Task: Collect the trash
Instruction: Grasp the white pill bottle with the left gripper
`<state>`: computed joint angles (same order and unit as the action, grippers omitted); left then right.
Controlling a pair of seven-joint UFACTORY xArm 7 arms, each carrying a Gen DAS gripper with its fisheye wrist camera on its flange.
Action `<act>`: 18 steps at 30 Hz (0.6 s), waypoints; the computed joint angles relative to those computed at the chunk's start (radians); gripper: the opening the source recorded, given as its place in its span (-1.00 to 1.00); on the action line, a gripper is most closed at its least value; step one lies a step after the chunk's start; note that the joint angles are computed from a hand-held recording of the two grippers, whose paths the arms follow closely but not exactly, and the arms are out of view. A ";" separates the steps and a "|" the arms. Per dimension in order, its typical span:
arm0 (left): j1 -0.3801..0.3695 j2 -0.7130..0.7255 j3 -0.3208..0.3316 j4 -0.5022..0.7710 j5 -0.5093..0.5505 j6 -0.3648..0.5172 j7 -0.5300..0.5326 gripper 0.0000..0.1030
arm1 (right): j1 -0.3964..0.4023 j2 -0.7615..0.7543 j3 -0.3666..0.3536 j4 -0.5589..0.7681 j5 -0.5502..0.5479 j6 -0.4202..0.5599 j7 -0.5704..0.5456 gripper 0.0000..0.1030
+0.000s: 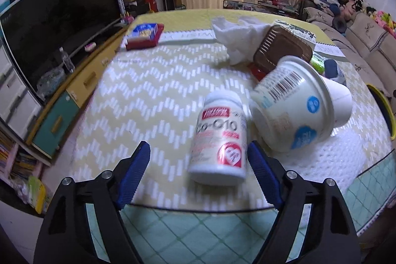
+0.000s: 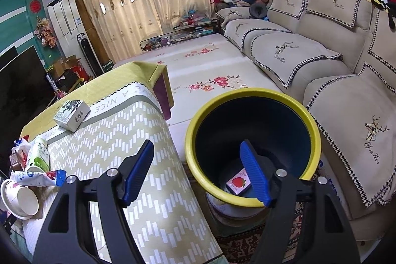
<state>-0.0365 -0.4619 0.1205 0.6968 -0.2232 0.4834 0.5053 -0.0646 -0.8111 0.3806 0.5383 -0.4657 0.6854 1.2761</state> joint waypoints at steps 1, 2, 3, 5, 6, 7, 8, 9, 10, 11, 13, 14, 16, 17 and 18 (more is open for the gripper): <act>-0.005 0.010 0.002 0.005 -0.001 -0.017 0.011 0.56 | 0.002 0.004 0.001 0.002 0.001 -0.002 0.000 0.33; -0.011 0.027 0.007 0.022 -0.003 -0.012 0.023 0.56 | 0.003 0.010 0.001 0.004 0.001 -0.006 0.000 0.33; -0.014 0.040 0.008 0.035 -0.006 0.000 0.031 0.56 | 0.006 0.016 0.000 0.005 0.002 -0.009 -0.002 0.33; -0.022 0.081 0.019 0.086 -0.015 0.054 0.063 0.56 | 0.012 0.028 -0.002 0.012 0.004 -0.012 -0.010 0.33; -0.020 0.096 0.018 0.105 -0.018 0.076 0.076 0.56 | 0.014 0.031 -0.002 0.014 0.004 -0.011 -0.012 0.33; -0.016 0.117 0.015 0.136 -0.012 0.116 0.093 0.54 | 0.016 0.036 -0.002 0.019 0.004 -0.010 -0.016 0.33; -0.013 0.139 0.010 0.171 -0.004 0.166 0.112 0.47 | 0.020 0.043 -0.005 0.028 0.005 -0.005 -0.026 0.33; -0.007 0.160 0.004 0.207 0.005 0.220 0.130 0.42 | 0.023 0.049 -0.009 0.034 0.005 -0.004 -0.034 0.33; -0.002 0.181 -0.004 0.243 0.012 0.273 0.142 0.37 | 0.028 0.052 -0.011 0.038 0.006 -0.003 -0.041 0.33; 0.005 0.197 -0.013 0.269 0.017 0.312 0.148 0.31 | 0.032 0.058 -0.015 0.046 0.008 0.000 -0.051 0.33; 0.021 0.240 -0.036 0.334 0.049 0.402 0.148 0.18 | 0.039 0.074 -0.017 0.064 0.009 0.006 -0.071 0.33; 0.028 0.251 -0.044 0.349 0.055 0.421 0.147 0.12 | 0.042 0.078 -0.017 0.070 0.007 0.007 -0.078 0.33; 0.038 0.284 -0.053 0.394 0.054 0.470 0.144 -0.01 | 0.049 0.083 -0.019 0.073 0.009 0.000 -0.084 0.33; 0.043 0.300 -0.056 0.414 0.050 0.488 0.142 -0.06 | 0.054 0.088 -0.024 0.075 0.014 -0.009 -0.089 0.33; 0.047 0.309 -0.059 0.426 0.049 0.498 0.141 -0.06 | 0.058 0.093 -0.027 0.076 0.018 -0.014 -0.094 0.33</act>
